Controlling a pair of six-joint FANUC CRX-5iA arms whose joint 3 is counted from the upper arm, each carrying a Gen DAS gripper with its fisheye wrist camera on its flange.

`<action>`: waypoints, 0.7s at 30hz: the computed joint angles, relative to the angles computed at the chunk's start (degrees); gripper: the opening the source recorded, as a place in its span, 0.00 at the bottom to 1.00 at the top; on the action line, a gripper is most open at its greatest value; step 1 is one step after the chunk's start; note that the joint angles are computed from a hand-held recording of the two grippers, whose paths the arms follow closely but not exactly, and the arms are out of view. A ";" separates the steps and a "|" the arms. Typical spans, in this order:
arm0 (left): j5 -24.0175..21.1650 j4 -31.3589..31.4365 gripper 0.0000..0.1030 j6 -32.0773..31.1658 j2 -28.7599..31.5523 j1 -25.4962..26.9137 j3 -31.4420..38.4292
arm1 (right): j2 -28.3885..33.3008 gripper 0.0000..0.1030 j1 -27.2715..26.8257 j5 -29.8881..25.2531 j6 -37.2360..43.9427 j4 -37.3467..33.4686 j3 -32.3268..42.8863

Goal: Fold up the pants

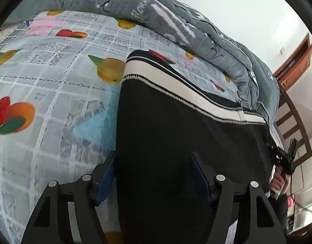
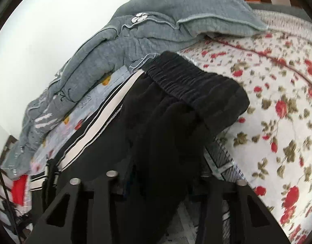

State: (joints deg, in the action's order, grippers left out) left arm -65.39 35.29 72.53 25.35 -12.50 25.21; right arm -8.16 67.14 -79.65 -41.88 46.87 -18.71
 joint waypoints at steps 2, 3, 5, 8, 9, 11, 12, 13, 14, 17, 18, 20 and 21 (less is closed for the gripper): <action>-0.44 -3.83 0.25 3.23 0.91 -0.50 2.80 | 2.03 0.18 0.05 -2.97 3.36 -0.09 2.75; -0.57 -6.23 0.23 4.63 1.31 -0.79 4.26 | 2.62 0.15 0.20 -4.11 4.35 0.15 3.63; 0.22 -4.43 0.15 3.36 1.36 -0.40 3.59 | 5.33 0.13 0.41 -7.95 8.38 1.06 7.67; 3.29 -1.00 0.12 0.97 -0.20 0.07 0.26 | 9.61 0.11 0.56 -12.83 15.28 3.17 14.13; 4.04 -0.46 0.11 0.48 -0.56 0.12 -0.40 | 11.67 0.10 0.40 -14.34 18.54 4.74 17.25; 5.56 0.00 0.11 -0.57 -1.48 0.01 -1.54 | 14.31 0.10 0.14 -15.78 23.04 6.76 21.47; 5.87 0.23 0.11 -0.97 -1.70 0.08 -1.76 | 16.44 0.10 -0.17 -16.64 26.36 8.18 24.72; 6.51 0.87 0.10 -1.67 -2.22 0.22 -2.56 | 18.17 0.10 -0.38 -17.25 28.77 9.17 27.39; 7.08 1.73 0.10 -2.60 -2.81 0.52 -3.50 | 19.78 0.10 -0.47 -17.73 31.02 10.12 30.00; 7.65 4.69 0.10 -5.12 -4.14 2.02 -5.76 | 24.26 0.10 -0.59 -17.48 36.24 13.28 37.27; 7.58 5.13 0.10 -5.52 -4.41 2.59 -6.17 | 25.52 0.10 -0.46 -16.91 37.87 14.30 39.48; 7.16 4.56 0.10 -5.25 -5.14 4.36 -6.79 | 27.22 0.10 -0.22 -15.20 39.89 15.46 42.46; 6.91 4.05 0.10 -4.59 -5.58 5.54 -7.13 | 27.71 0.10 -0.07 -14.23 40.23 15.64 43.29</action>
